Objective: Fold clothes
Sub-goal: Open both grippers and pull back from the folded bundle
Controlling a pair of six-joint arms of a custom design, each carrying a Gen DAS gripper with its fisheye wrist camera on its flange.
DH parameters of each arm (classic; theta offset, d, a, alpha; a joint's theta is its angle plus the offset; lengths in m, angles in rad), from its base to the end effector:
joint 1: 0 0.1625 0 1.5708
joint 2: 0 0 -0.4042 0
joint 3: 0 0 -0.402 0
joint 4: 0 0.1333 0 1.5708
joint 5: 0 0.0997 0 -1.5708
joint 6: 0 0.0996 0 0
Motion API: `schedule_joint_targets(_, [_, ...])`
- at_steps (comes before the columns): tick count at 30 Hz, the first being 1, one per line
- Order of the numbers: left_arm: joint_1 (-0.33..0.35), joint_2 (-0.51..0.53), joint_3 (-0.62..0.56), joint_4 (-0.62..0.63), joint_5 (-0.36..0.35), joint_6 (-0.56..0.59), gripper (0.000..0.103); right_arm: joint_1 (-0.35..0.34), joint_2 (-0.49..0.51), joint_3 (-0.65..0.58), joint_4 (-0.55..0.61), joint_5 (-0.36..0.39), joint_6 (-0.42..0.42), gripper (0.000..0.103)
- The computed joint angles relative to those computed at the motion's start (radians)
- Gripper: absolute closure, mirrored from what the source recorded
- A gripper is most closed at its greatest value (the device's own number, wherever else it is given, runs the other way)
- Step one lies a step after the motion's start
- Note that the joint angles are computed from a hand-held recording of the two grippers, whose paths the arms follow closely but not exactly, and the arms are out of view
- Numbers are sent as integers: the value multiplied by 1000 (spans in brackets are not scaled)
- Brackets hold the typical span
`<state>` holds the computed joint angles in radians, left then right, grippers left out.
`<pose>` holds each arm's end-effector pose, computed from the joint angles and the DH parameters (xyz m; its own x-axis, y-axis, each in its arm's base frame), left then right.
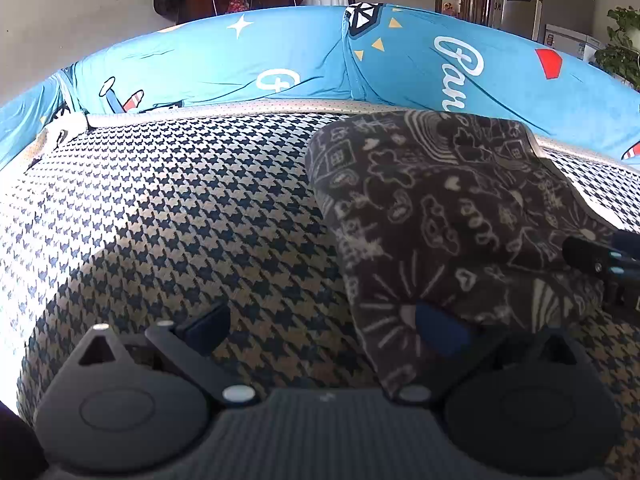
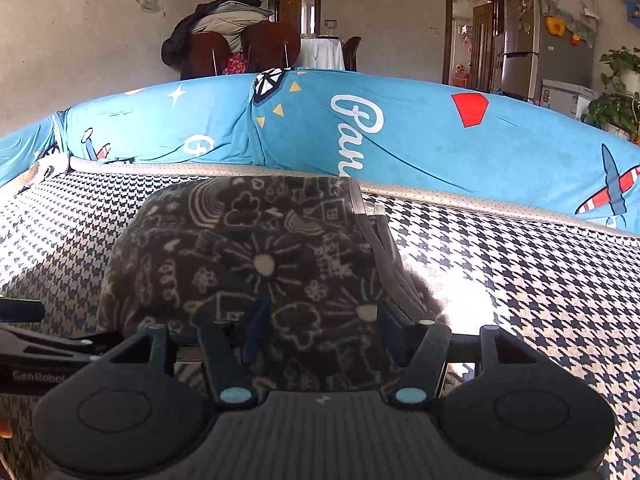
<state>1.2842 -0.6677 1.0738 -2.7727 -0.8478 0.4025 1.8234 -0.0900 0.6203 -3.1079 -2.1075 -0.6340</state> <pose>-0.0379 -0.8331 0.2729 -0.7072 0.0408 -0.7058 0.5161 0.7121 -0.4760 0.2984 -0.8266 0.0340 -0.6783 -0.1426 0.7208 -0.6645 0.5376 -0.5190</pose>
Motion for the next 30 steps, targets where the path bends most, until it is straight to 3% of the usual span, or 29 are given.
schedule_joint_targets(5, [3,-44,42,23,-37,-19,0,1,-96,172,-46,7,37,39])
schedule_joint_targets(10, [4,-88,97,29,-49,-29,0,3,-142,258,-38,-4,92,38])
schedule_joint_targets(20, [3,-135,170,68,-30,-45,0,12,-178,344,-49,-9,89,33])
schedule_joint_targets(30, [1,-155,235,148,-1,-57,0,15,-207,404,-31,-45,146,29])
